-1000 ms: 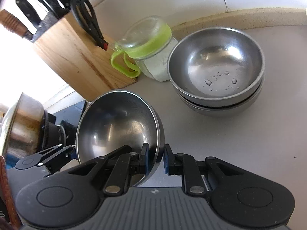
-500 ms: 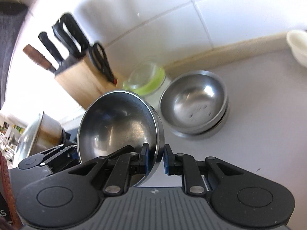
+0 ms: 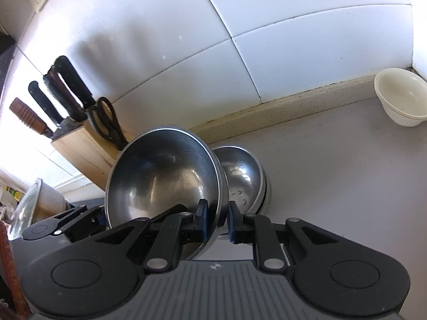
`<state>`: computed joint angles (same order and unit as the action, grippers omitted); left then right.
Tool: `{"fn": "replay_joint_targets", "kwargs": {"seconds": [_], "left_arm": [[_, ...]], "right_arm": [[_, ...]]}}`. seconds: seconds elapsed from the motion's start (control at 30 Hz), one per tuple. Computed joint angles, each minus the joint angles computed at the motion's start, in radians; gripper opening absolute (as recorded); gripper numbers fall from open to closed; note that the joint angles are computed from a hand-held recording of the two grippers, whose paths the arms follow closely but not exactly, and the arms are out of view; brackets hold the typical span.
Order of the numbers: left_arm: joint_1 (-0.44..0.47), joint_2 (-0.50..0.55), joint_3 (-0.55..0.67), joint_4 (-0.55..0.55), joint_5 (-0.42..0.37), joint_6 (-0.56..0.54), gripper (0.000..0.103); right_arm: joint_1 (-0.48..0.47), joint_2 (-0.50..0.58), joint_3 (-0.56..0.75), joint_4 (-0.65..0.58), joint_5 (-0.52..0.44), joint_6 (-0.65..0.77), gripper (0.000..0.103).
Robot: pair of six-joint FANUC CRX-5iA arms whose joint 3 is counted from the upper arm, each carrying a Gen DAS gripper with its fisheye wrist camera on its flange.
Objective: Organize plates and bowls
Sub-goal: 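Lift that steel bowl with both tools, lower it onto the bowl stack, open, then close the right tool on the rim of the steel bowl stack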
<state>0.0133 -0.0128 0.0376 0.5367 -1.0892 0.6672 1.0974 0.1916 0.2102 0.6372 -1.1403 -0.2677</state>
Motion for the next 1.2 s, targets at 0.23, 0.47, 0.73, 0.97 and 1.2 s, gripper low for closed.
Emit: {"fn": "replay_joint_targets", "kwargs": {"seconds": [0.23,0.47,0.73,0.97,1.2], "left_arm": [[-0.031,0.056,0.047,-0.047,-0.020,0.061,0.062],[-0.034,0.099,0.079,-0.059,-0.032,0.087,0.060],[-0.008,0.088,0.069,-0.021,-0.025,0.062,0.063],[0.017,0.056,0.044,-0.005,-0.027,0.040,0.067],[0.065,0.026,-0.006,0.024,-0.032,-0.012,0.073]], "right_arm": [[-0.045,0.025,0.029,-0.075,-0.006,0.081,0.021],[-0.063,0.046,0.047,-0.089,-0.019,0.115,0.025],[-0.041,0.099,0.115,-0.009,-0.147,0.193,0.034],[-0.022,0.134,0.138,0.042,-0.231,0.237,0.034],[-0.039,0.075,0.071,0.023,-0.145,0.180,0.037]]}}
